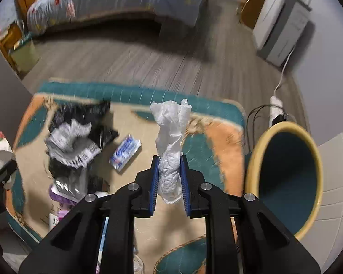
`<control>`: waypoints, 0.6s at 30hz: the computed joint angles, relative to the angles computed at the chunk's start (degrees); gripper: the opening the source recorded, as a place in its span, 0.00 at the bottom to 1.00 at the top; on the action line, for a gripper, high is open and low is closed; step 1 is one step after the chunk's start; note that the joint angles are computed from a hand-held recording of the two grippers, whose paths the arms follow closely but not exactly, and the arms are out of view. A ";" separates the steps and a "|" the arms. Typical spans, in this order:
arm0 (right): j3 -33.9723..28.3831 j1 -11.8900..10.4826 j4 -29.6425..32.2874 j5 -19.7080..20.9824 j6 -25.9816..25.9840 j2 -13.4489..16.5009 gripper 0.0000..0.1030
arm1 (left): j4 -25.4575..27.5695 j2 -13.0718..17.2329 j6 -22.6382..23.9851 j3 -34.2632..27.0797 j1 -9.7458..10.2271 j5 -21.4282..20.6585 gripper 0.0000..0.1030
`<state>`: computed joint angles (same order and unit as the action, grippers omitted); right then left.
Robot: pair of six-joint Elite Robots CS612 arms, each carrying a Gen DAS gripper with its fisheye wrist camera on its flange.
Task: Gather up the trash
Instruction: 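Grasp the red-and-white paper packet with the left tool while the right grasps white tissue, then carry the white tissue into the bin with the right tool and release it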
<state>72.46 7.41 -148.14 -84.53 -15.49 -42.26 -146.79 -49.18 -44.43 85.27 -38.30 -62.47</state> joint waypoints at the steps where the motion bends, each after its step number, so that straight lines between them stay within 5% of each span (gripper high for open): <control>1: 0.55 -0.23 -1.70 0.20 0.42 -0.51 0.17 | -0.48 -0.11 0.34 -0.05 -0.05 0.56 0.77; 11: 4.72 -2.59 -13.83 4.73 4.42 -4.33 0.17 | -7.43 0.33 6.19 -1.88 -1.84 6.99 0.77; 18: 6.37 -3.90 -18.69 5.17 4.39 -5.29 0.17 | -10.67 2.32 11.43 -5.04 -2.73 7.42 0.77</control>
<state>78.84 3.51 -166.83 -79.37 -11.11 -47.55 -157.46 -46.86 -32.99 80.23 -41.03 -55.05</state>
